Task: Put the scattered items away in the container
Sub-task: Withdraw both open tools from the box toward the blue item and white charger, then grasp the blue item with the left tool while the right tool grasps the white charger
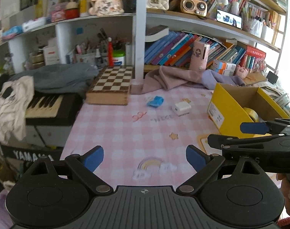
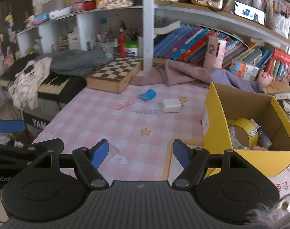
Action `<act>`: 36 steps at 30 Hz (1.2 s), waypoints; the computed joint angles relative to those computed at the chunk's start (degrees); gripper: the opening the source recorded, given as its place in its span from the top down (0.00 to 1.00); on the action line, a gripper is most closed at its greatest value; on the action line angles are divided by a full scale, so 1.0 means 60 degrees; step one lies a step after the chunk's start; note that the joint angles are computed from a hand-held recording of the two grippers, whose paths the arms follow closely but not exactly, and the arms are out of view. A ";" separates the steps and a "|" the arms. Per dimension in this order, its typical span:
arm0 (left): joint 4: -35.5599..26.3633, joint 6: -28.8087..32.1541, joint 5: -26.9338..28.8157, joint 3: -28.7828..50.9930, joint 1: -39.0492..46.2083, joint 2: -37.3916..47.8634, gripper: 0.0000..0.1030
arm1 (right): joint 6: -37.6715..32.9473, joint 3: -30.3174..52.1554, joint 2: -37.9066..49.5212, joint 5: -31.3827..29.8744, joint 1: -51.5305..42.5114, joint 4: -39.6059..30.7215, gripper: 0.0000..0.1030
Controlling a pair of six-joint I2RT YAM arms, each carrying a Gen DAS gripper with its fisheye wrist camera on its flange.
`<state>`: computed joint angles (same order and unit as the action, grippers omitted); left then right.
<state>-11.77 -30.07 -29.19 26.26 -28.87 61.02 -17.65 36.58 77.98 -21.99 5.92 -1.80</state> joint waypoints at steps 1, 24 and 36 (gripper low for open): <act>0.0415 0.0383 0.0290 0.0180 0.0368 0.0501 0.08 | 0.0079 0.0277 0.0433 0.0082 0.0027 0.0196 0.29; 0.2498 0.3714 0.4508 0.7612 0.4486 0.9935 0.19 | 0.0907 0.9846 0.9342 0.2530 0.1276 -0.1623 0.37; 0.0893 0.3787 0.5306 1.1390 0.4525 1.3162 0.46 | 0.1444 1.3386 1.1743 0.2807 0.1450 -0.3594 0.41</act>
